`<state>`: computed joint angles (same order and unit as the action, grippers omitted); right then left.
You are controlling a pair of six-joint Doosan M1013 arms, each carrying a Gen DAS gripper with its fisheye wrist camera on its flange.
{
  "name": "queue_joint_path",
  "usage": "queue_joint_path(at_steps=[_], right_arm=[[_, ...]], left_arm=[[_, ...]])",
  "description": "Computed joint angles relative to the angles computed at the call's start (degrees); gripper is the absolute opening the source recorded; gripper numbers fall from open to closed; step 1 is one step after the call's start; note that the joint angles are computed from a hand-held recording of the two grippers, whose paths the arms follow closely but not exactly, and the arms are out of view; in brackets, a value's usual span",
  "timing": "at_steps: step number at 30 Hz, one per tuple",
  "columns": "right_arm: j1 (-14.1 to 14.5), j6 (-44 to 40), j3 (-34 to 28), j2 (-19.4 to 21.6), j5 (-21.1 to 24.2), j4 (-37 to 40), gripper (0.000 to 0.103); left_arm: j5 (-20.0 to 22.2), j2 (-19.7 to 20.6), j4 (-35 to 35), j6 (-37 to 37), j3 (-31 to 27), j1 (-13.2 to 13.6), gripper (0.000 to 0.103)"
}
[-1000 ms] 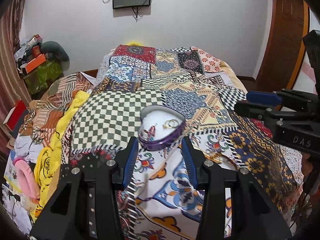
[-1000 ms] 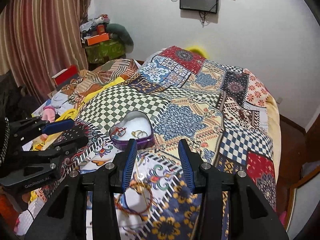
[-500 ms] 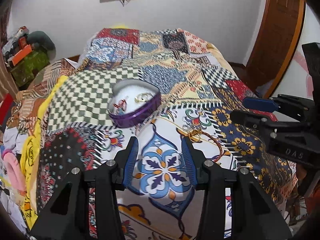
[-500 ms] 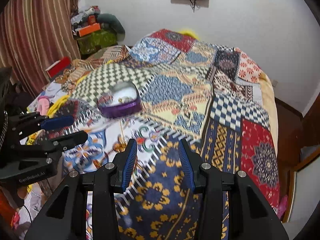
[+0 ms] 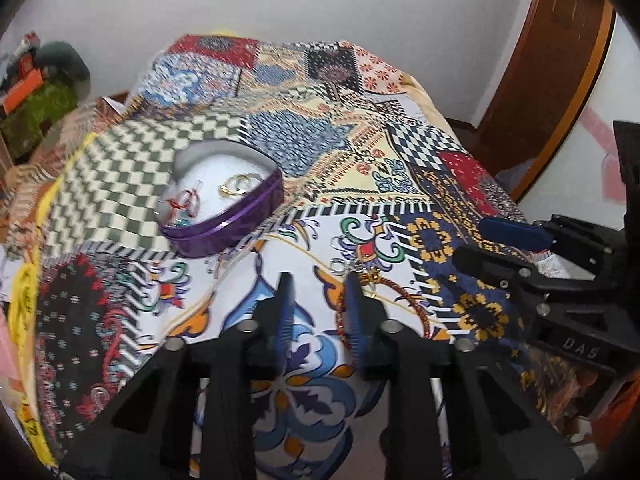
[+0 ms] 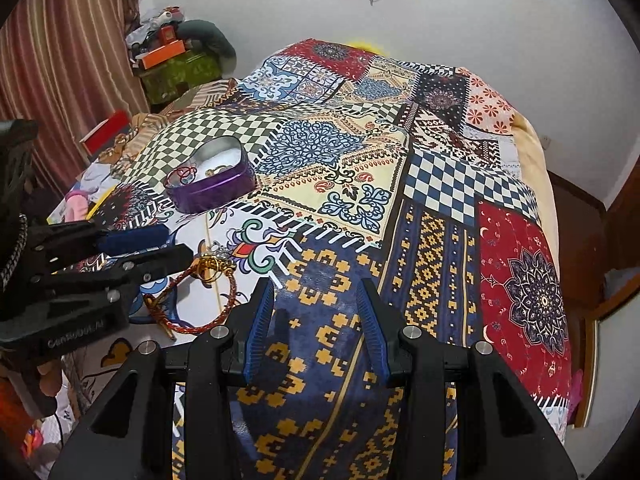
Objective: Organize jewelry
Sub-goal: 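Move both tools back to the remaining jewelry on the quilt, then grasp a gold ring with the left tool while the right tool grasps a red bracelet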
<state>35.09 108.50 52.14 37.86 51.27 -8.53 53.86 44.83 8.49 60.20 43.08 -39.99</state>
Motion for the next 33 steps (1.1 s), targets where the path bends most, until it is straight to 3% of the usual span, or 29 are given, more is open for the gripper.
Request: queue_joint_path(at_steps=[9, 17, 22, 33], right_arm=[[-0.26, -1.10, -0.60, 0.78, 0.24, 1.46, 0.039], [-0.39, -1.75, -0.32, 0.62, 0.67, 2.70, 0.039], [-0.34, -3.26, -0.79, 0.69, 0.78, 4.40, 0.039], [0.11, -9.15, -5.53, 3.50, 2.26, 6.95, 0.039]], left_arm=[[-0.29, 1.18, -2.00, 2.55, -1.63, -0.01, 0.018], [-0.27, 2.25, -4.44, 2.58, -3.19, 0.43, 0.005], [-1.98, 1.15, -3.14, 1.30, -1.27, 0.22, 0.000], [-6.31, -3.71, 1.80, -3.88, 6.17, 0.20, 0.000]])
